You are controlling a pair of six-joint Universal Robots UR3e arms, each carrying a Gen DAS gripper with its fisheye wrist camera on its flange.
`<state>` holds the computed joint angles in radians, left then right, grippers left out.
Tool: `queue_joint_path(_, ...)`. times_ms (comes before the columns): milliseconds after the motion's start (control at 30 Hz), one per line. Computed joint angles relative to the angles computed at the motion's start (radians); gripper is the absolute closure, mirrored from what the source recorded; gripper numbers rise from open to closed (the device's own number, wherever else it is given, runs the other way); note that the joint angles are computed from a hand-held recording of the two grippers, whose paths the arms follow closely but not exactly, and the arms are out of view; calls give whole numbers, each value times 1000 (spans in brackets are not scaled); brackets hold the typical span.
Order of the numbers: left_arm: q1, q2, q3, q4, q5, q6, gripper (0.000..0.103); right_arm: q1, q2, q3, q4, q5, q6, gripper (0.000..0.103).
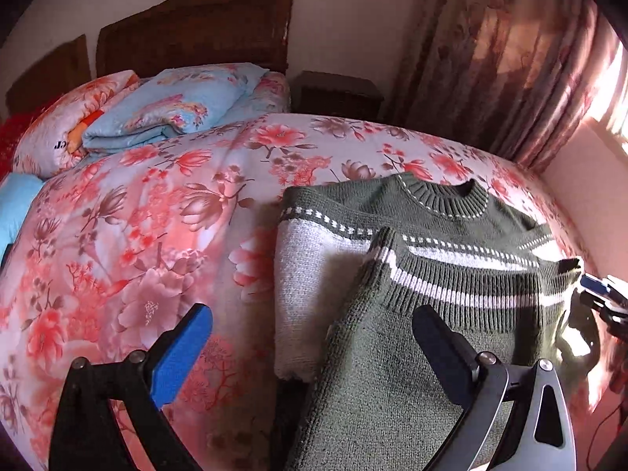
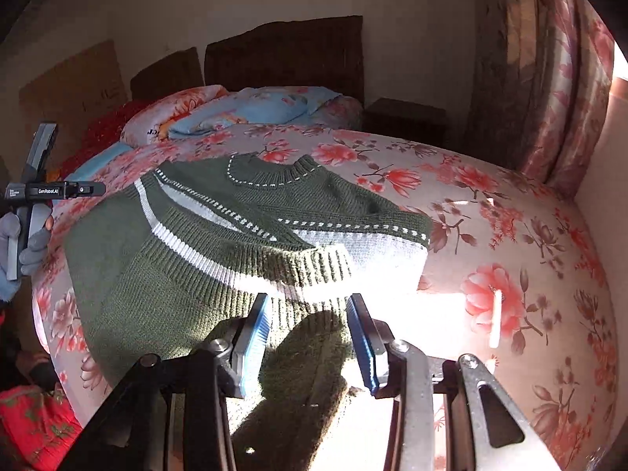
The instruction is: Fold small clothes
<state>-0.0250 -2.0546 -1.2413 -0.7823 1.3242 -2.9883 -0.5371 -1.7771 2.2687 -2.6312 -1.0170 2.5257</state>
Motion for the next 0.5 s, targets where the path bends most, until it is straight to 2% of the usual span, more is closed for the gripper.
queue_joint_path(167,-56,-78,74,-4,66,107,0,109,94,-16,-162,-184,-20,63)
queue_joint_path(233,-71,-94,86,9,87,146,0,92,84,-10,-169,-186,-36,63)
queue_joint_path(333,-96,-135,139,-6,131,178,0,78,87,-30,-105,-155,-59,63)
queue_joint_path(400,-108,-162,167,-11,149,191,0,108,119,-21,-167,-192,-58,63)
queue_joint_path(467,-106,-165,164,4,132,204,0,122,125,7,-232,-205,-69,68)
queue_joint_path(500,-100,-160,164,-8,110,206,0,121,120,21,-253,-203,-73,78)
